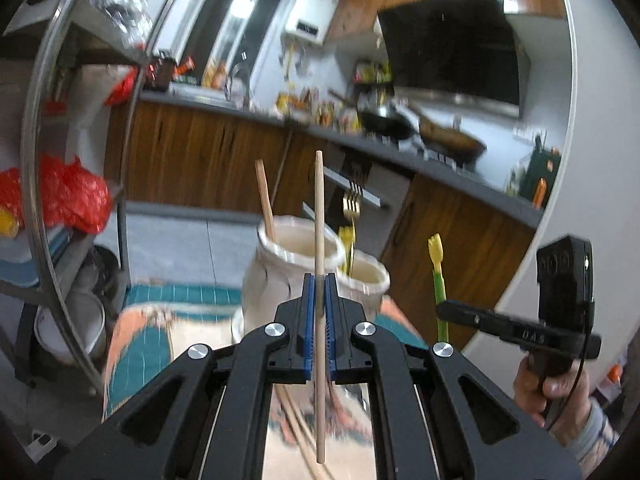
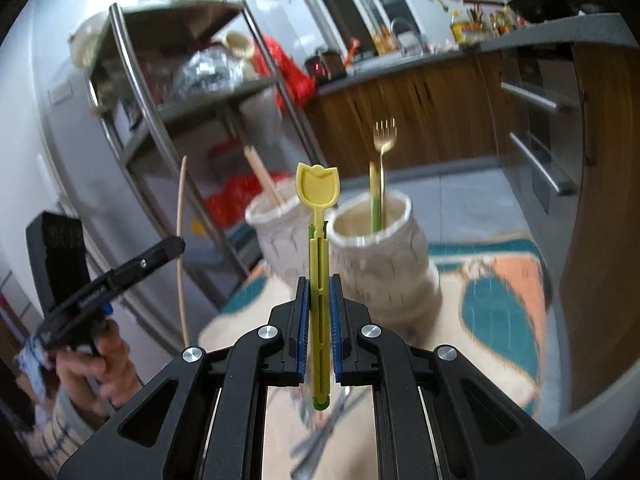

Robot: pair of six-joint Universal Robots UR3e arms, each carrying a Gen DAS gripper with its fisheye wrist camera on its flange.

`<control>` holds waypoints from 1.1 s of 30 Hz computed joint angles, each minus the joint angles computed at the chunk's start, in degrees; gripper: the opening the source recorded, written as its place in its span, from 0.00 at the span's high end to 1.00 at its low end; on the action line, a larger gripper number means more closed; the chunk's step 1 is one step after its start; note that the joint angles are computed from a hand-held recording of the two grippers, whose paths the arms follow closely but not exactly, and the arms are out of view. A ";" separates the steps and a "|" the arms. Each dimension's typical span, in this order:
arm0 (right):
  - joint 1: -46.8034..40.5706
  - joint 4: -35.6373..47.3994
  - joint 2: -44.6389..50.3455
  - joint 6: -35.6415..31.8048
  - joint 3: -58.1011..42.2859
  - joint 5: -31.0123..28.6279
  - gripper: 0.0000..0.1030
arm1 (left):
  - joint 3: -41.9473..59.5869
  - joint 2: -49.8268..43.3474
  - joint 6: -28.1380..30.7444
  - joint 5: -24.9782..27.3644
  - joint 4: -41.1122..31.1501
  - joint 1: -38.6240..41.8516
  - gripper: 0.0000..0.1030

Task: Organize utensils
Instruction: 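Drop the yellow utensil into the smaller cup with the right gripper while the left drops the chopstick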

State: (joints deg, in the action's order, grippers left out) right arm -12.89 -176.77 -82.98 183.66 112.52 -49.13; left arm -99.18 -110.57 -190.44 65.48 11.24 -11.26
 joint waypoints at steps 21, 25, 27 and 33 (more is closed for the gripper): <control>4.68 -17.48 21.59 10.43 -24.32 -9.22 0.90 | 46.55 -28.88 -8.29 12.63 4.60 -5.77 0.95; 6.38 -17.16 25.10 9.90 -28.00 -13.07 0.90 | 53.83 -33.66 -6.89 15.44 1.24 -7.35 0.95; 7.44 -16.38 26.24 8.74 -29.01 -15.57 0.90 | 54.43 -34.70 -6.29 15.94 0.38 -7.85 0.95; 9.78 -13.91 26.26 3.66 -27.10 -19.89 0.90 | 45.15 -31.40 -3.30 16.81 1.84 -8.88 0.95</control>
State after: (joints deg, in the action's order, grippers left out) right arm -3.10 -190.67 -56.73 187.32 85.42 -69.03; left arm -54.04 -141.97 -193.73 82.29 13.08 -20.14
